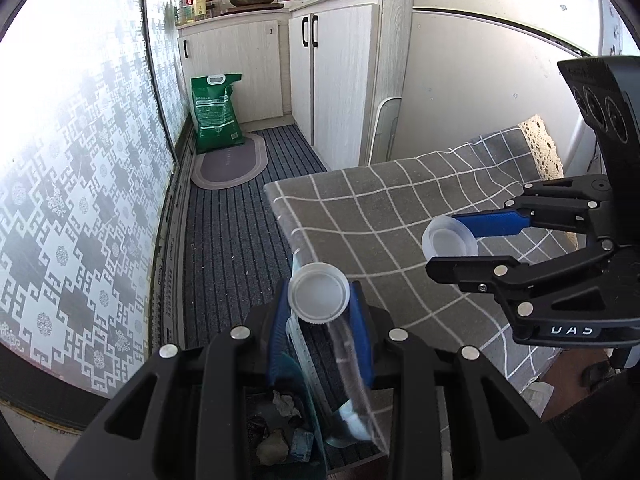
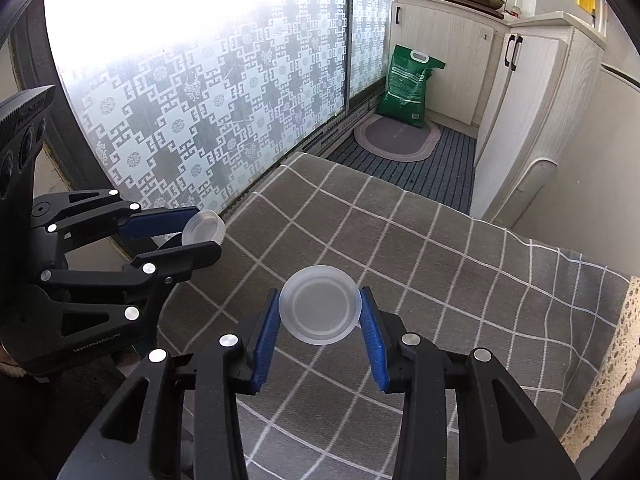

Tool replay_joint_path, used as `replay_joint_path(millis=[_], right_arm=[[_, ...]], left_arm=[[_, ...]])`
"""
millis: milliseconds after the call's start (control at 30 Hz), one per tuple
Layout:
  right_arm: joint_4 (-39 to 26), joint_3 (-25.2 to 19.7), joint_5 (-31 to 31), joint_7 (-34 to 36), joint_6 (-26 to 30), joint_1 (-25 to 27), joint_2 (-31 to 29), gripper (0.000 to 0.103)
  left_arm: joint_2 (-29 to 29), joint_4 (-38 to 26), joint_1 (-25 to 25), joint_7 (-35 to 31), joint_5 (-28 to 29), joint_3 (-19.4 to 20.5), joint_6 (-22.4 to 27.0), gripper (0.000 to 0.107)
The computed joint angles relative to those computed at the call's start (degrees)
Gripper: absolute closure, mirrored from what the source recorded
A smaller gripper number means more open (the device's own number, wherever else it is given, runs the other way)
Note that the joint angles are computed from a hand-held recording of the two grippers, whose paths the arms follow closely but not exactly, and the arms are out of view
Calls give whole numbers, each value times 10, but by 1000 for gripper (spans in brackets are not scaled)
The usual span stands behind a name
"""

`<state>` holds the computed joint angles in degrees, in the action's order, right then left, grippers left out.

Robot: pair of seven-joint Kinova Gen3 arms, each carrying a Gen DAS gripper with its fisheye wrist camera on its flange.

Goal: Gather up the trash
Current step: 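Carry both white lids over the bin and open the left tool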

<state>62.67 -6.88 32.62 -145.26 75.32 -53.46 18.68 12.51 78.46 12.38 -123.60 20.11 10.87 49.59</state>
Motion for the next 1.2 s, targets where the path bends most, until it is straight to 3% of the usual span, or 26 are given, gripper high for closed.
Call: replay_joint_path(millis=[400,833,1200], right_arm=[[-117,21,-3,15,24,-57,68,63],[-262,60,-57,68,59,-94,159,63],[-417,90,-125,135,142,-94,255,63]], left_arm=[[-50,80,-70,-69,56,-33,1,75],[-37,120,-112,-59,35,-60,6,75],[-4,121,-128,-36,6,-61,27,75]])
